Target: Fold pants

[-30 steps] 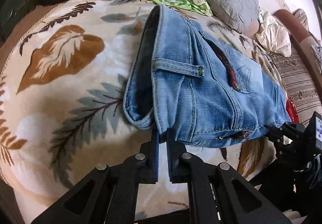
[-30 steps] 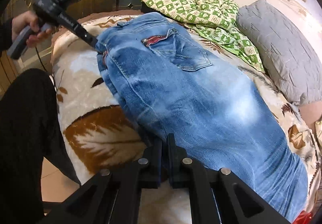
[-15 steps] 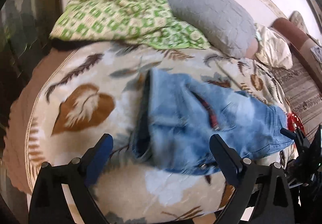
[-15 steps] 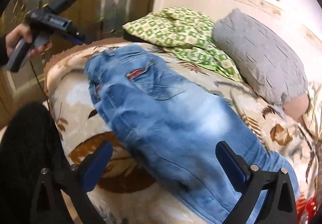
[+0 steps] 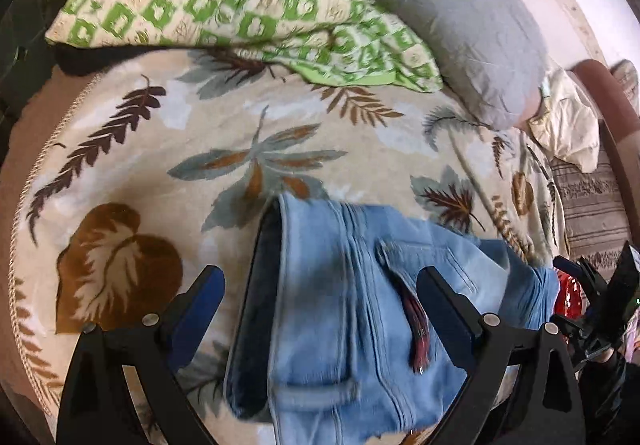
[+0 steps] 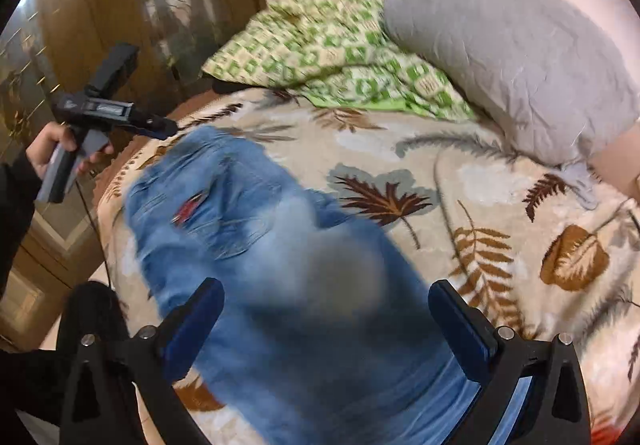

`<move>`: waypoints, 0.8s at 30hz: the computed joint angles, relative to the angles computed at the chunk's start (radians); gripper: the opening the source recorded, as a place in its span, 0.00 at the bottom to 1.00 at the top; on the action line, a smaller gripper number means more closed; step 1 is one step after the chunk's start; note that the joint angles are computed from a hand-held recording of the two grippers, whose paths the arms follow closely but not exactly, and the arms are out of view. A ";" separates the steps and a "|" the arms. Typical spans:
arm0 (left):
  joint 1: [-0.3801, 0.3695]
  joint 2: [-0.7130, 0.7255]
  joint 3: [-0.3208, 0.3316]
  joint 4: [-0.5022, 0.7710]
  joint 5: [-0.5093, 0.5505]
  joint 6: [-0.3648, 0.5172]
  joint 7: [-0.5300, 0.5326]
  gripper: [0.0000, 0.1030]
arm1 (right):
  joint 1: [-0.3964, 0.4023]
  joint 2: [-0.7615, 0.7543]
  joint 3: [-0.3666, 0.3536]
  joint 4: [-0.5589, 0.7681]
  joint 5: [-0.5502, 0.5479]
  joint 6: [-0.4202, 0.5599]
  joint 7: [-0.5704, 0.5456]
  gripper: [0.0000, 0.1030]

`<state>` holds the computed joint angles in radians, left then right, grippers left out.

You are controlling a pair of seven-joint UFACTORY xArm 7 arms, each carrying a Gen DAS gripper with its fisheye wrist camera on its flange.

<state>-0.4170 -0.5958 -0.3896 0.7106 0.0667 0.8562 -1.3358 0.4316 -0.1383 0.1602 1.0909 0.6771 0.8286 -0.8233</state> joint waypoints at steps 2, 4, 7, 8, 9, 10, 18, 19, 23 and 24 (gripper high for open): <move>-0.005 0.029 0.025 -0.002 -0.022 0.000 0.024 0.94 | -0.008 0.102 0.006 0.102 -0.069 0.070 0.036 1.00; -0.029 0.043 0.063 -0.037 -0.073 -0.047 0.064 0.94 | -0.017 0.174 0.019 0.166 -0.119 0.104 0.057 1.00; -0.061 0.026 0.084 -0.102 -0.143 -0.107 0.083 0.94 | -0.034 0.276 0.037 0.243 -0.151 0.161 0.076 1.00; -0.077 0.018 0.091 -0.124 -0.172 -0.130 0.091 0.94 | -0.042 0.300 0.043 0.257 -0.146 0.170 0.071 1.00; -0.098 0.006 0.097 -0.153 -0.206 -0.163 0.100 0.94 | -0.047 0.311 0.050 0.257 -0.140 0.168 0.066 1.00; -0.128 -0.008 0.100 -0.190 -0.247 -0.209 0.106 0.94 | -0.054 0.330 0.056 0.268 -0.131 0.179 0.059 1.00; -0.174 0.014 0.046 -0.240 -0.246 -0.321 0.080 0.82 | -0.041 0.382 0.089 0.261 -0.187 0.134 0.035 0.69; -0.179 0.028 0.047 -0.223 -0.231 -0.312 0.099 0.68 | -0.040 0.378 0.089 0.258 -0.199 0.130 0.037 0.60; -0.149 0.064 0.005 -0.148 -0.153 -0.251 0.089 0.35 | -0.051 0.367 0.083 0.257 -0.204 0.130 0.051 0.35; -0.145 0.063 -0.002 -0.140 -0.141 -0.239 0.077 0.31 | -0.054 0.362 0.084 0.253 -0.198 0.127 0.048 0.26</move>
<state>-0.5618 -0.5326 -0.3914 0.5708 -0.0738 0.6168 -1.2583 0.3775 0.2241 0.2439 1.3444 0.4787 0.9560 -0.7753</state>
